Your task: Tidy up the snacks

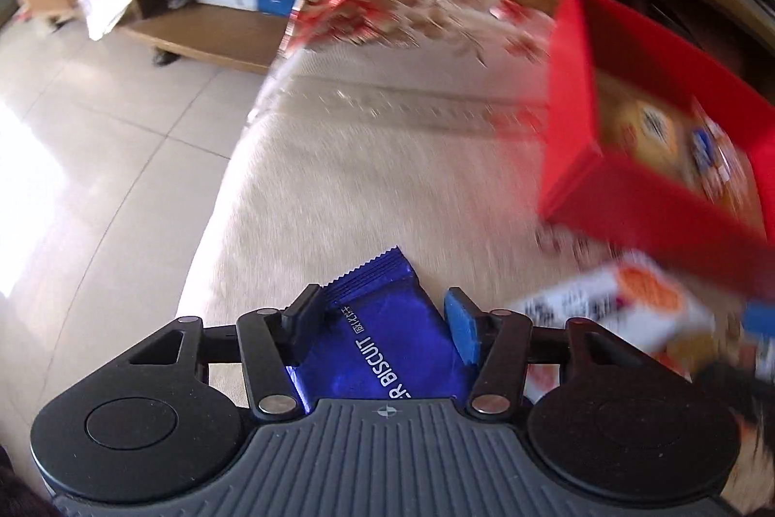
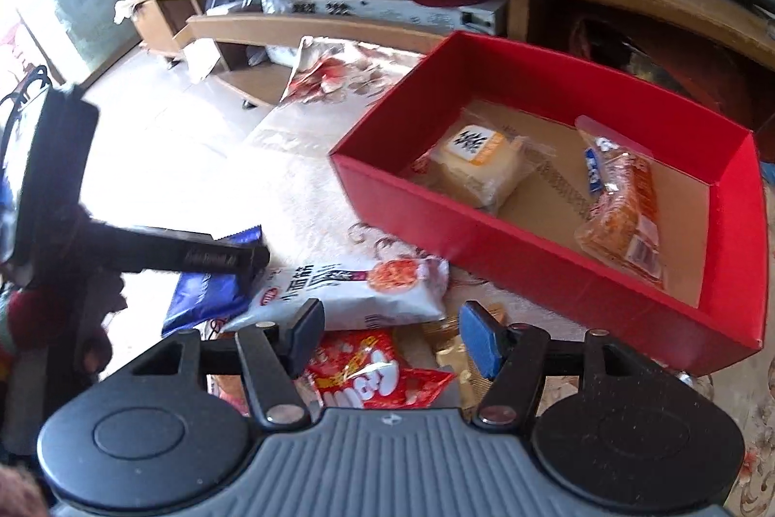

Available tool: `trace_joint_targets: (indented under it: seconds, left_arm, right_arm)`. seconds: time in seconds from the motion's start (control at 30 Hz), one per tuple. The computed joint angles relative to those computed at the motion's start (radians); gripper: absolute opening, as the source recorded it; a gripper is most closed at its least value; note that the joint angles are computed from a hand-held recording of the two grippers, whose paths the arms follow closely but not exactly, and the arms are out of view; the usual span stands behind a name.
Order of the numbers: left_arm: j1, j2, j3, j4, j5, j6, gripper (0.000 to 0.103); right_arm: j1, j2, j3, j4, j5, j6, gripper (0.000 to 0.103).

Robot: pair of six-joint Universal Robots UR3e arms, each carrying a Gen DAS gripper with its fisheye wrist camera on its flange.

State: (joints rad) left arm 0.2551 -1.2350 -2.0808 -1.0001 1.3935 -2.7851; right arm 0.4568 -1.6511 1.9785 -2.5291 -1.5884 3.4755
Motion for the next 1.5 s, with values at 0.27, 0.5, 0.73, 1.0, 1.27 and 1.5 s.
trace_joint_targets:
  seconds: [0.27, 0.5, 0.73, 1.0, 1.27, 1.5]
  left_arm:
    - [0.3, 0.27, -0.07, -0.368, -0.189, 0.422, 0.075]
    - [0.337, 0.235, -0.052, -0.384, -0.203, 0.395, 0.087]
    - [0.404, 0.323, -0.081, -0.46, -0.226, 0.476, 0.083]
    - [0.435, 0.317, -0.059, -0.524, -0.25, 0.52, 0.087]
    - [0.491, 0.311, -0.033, -0.604, -0.282, 0.588, 0.087]
    - [0.497, 0.309, -0.03, -0.617, -0.288, 0.594, 0.089]
  right_arm:
    - [-0.007, 0.045, -0.054, 0.065, 0.067, 0.028, 0.06]
    - [0.024, 0.106, -0.108, 0.054, 0.121, 0.278, 0.06]
    - [0.095, 0.337, -0.375, 0.168, 0.002, 0.437, 0.06]
    - [0.1, 0.515, -0.66, 0.335, -0.003, 0.446, 0.06]
    - [0.119, 0.506, -0.738, 0.41, 0.045, 0.247, 0.06]
    - [0.138, 0.675, -1.053, 0.621, -0.063, -0.108, 0.06]
